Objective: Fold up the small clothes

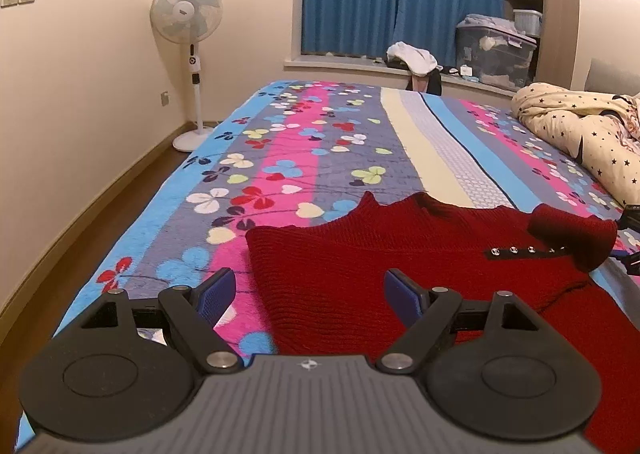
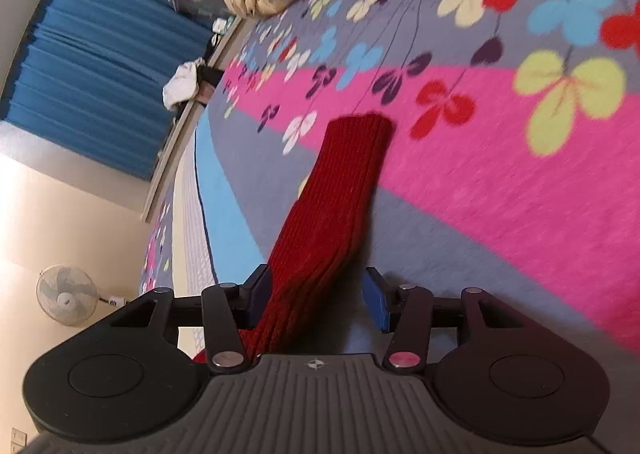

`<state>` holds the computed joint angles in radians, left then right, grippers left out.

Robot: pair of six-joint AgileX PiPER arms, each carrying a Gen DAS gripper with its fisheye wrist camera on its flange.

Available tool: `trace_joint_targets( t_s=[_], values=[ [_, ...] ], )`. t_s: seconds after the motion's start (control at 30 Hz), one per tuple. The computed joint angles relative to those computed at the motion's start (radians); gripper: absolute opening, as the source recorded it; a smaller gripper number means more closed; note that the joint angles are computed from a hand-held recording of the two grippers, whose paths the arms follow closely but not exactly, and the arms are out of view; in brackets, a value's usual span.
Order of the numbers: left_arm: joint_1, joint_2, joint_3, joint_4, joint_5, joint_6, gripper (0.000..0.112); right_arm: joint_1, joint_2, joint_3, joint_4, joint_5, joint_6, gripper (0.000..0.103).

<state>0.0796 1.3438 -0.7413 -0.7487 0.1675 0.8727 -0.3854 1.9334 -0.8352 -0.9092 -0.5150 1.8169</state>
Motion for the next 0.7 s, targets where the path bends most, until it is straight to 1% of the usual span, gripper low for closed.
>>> trace_joint_targets(
  t_s=[0.03,0.07,0.1,0.13,0.17,0.2,0.3,0.37,0.4,0.47,0.5,0.57,0.6,0.63,0.7],
  values=[
    [-0.004,0.001,0.000,0.018,-0.006,-0.019,0.086,0.009,0.004,-0.007,0.007,0.010,-0.008,0.050],
    [-0.003,0.004,-0.001,0.016,-0.007,-0.014,0.086,0.015,0.002,-0.008,0.017,0.018,-0.020,0.044],
    [-0.002,0.004,0.001,0.010,-0.010,-0.006,0.086,0.022,-0.003,-0.004,0.044,0.016,-0.050,0.035],
    [-0.006,0.005,0.003,0.018,-0.017,-0.013,0.086,0.023,-0.009,0.000,0.053,0.009,-0.063,0.022],
    [-0.008,0.006,0.004,0.028,-0.020,-0.021,0.086,0.026,-0.020,0.004,0.074,0.007,-0.088,0.014],
    [-0.009,0.005,0.005,0.029,-0.021,-0.021,0.086,0.033,-0.033,0.010,0.118,0.007,-0.137,0.011],
    [-0.010,-0.004,0.012,-0.006,-0.026,0.014,0.086,0.066,-0.103,0.018,0.217,0.037,-0.250,0.009],
    [-0.008,-0.004,0.012,-0.021,-0.030,0.027,0.086,0.115,-0.178,0.028,0.320,0.037,-0.381,0.008],
    [-0.007,-0.001,0.010,-0.014,-0.031,0.016,0.086,0.159,-0.227,0.030,0.373,0.032,-0.481,0.008],
    [-0.004,0.004,0.003,0.033,-0.028,-0.037,0.086,0.245,-0.301,0.032,0.387,-0.005,-0.630,0.008],
    [-0.005,0.006,0.001,0.058,-0.028,-0.064,0.086,0.297,-0.336,0.029,0.343,-0.033,-0.686,0.008],
    [-0.006,0.006,0.002,0.075,-0.031,-0.080,0.086,0.392,-0.367,0.007,0.163,-0.069,-0.703,0.008],
    [-0.008,0.006,0.003,0.094,-0.034,-0.095,0.086,0.431,-0.365,-0.009,0.063,-0.081,-0.667,0.009],
    [-0.010,0.005,0.003,0.115,-0.035,-0.115,0.086,0.486,-0.340,-0.030,-0.037,-0.101,-0.622,0.011],
    [-0.010,0.005,0.002,0.147,-0.035,-0.148,0.086,0.557,-0.277,-0.078,-0.237,-0.121,-0.477,0.013]
  ],
)
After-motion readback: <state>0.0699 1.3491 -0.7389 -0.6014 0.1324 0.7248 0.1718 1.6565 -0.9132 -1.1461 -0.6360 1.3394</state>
